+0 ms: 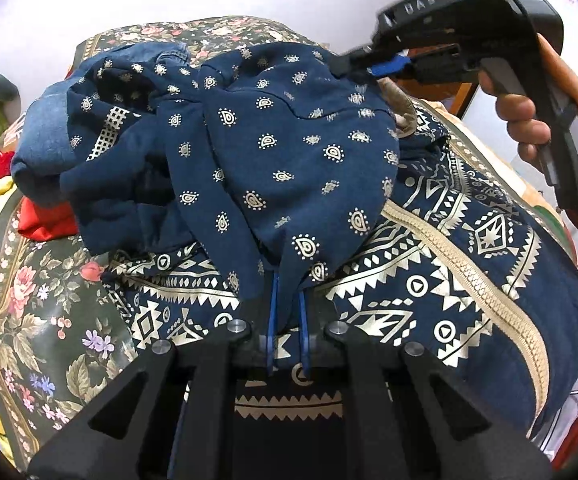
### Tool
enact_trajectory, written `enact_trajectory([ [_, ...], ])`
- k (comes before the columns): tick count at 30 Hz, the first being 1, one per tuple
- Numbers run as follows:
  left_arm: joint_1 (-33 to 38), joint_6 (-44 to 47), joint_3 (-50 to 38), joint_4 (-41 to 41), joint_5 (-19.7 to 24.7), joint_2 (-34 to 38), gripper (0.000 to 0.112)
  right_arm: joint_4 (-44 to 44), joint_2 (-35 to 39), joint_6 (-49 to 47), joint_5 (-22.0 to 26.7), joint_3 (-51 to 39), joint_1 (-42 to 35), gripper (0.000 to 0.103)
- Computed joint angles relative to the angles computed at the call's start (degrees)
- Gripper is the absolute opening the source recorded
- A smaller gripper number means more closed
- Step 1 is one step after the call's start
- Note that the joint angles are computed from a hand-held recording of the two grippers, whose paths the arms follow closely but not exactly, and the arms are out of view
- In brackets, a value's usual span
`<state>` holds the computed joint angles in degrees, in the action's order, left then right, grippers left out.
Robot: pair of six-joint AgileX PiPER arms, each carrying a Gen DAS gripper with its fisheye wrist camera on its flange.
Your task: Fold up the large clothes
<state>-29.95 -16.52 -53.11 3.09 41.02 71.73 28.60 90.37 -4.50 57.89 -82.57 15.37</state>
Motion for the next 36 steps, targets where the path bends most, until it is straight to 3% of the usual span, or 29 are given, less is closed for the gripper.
enact_trajectory([
  [4, 1.9, 1.8, 0.6, -2.6, 0.7, -0.8, 0.009, -0.9, -5.4, -2.5, -1.7, 4.2, 0.0, 0.005],
  [8, 3.8, 4.0, 0.9, -5.4, 1.6, -1.6, 0.009, 2.2, -12.3, -5.8, 0.5, 8.0, -3.8, 0.005],
  [18, -1.6, -2.7, -1.8, 0.8, 5.6, -2.2, 0.009, 5.7, -25.3, -7.5, 3.8, 19.7, -10.0, 0.005],
  [29, -6.0, -7.8, -3.1, 4.7, 9.2, -3.2, 0.015, 4.0, -24.1, -8.2, 4.1, 28.3, -12.8, 0.008],
  [32, -5.8, -8.1, -3.4, 4.7, 11.2, -4.1, 0.029, 3.0, -24.8, -8.2, 4.5, 28.3, -13.3, 0.010],
  [33, -6.4, -9.4, -3.5, 5.8, 12.5, -4.4, 0.050, 1.9, -25.1, -7.5, 4.8, 27.8, -13.3, 0.013],
  [34, -6.7, -10.8, -3.4, 7.2, 13.5, -5.0, 0.058, 1.3, -25.2, -7.4, 5.2, 27.5, -13.6, 0.015],
  [36, -7.0, -12.6, -2.7, 9.6, 14.6, -7.0, 0.058, 0.2, -26.0, -7.0, 6.4, 26.9, -14.6, 0.024],
])
